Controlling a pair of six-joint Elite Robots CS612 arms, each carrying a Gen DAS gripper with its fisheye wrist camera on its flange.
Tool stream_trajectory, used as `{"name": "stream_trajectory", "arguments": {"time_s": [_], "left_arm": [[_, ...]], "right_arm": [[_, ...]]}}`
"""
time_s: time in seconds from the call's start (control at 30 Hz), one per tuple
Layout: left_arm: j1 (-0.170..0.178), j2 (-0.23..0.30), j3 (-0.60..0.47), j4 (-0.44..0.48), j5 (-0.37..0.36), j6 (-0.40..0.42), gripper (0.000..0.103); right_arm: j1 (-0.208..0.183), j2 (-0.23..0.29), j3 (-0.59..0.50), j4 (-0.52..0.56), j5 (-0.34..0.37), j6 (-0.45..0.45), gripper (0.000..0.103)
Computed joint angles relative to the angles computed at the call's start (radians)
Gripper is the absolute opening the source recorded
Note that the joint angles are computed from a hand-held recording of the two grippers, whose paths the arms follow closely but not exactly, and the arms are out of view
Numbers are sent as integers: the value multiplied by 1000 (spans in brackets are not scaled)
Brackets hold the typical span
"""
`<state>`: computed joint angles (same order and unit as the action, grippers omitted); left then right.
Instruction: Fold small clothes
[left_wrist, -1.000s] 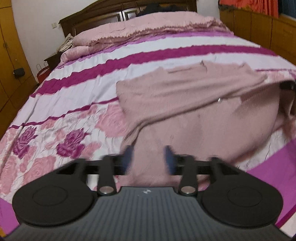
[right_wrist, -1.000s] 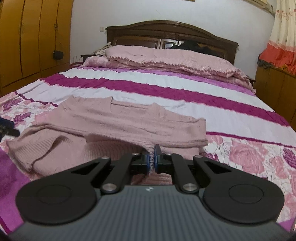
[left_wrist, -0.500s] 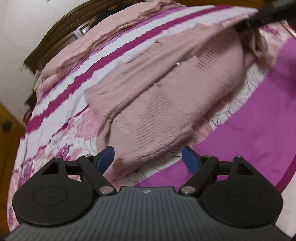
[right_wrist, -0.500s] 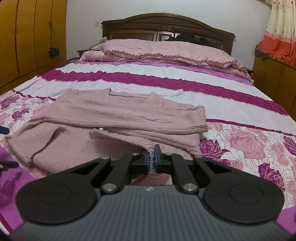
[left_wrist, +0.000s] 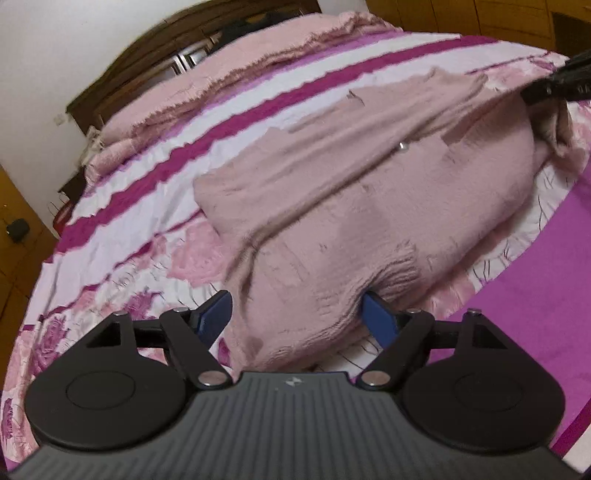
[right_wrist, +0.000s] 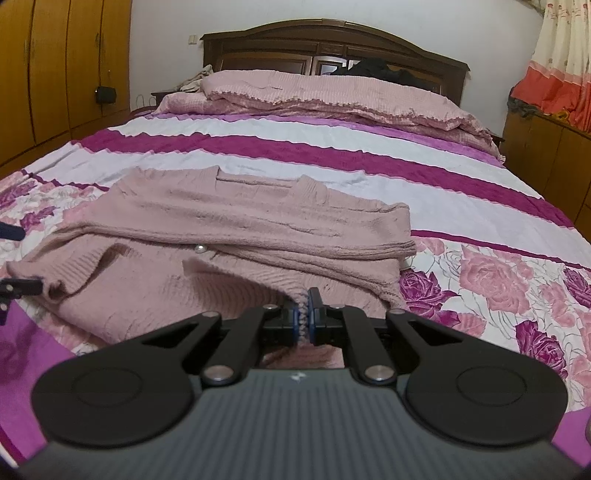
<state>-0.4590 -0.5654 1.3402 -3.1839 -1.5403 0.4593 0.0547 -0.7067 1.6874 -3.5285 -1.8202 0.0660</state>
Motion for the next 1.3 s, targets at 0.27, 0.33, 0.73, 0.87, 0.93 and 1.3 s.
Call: {"name": "stream_trajectory", "arguments": {"time_s": [0.27, 0.33, 0.73, 0.87, 0.93, 1.3], "left_arm": [[-8, 10, 23, -29, 16, 46, 83], [-4, 11, 19, -52, 7, 19, 83], [8, 17, -20, 2, -23, -49, 83], [-3, 35, -33, -9, -4, -21, 83], [-10, 46, -42, -41, 7, -21, 83], [1, 42, -66, -106, -83, -248, 11]], "right_arm": [[1, 0, 0, 12, -7, 2, 8], [1, 1, -1, 15, -10, 4, 8], [3, 4, -2, 19, -8, 5, 8], [4, 4, -2, 19, -9, 3, 8], [4, 5, -3, 22, -9, 7, 8], [10, 22, -8, -53, -66, -15, 8]]}}
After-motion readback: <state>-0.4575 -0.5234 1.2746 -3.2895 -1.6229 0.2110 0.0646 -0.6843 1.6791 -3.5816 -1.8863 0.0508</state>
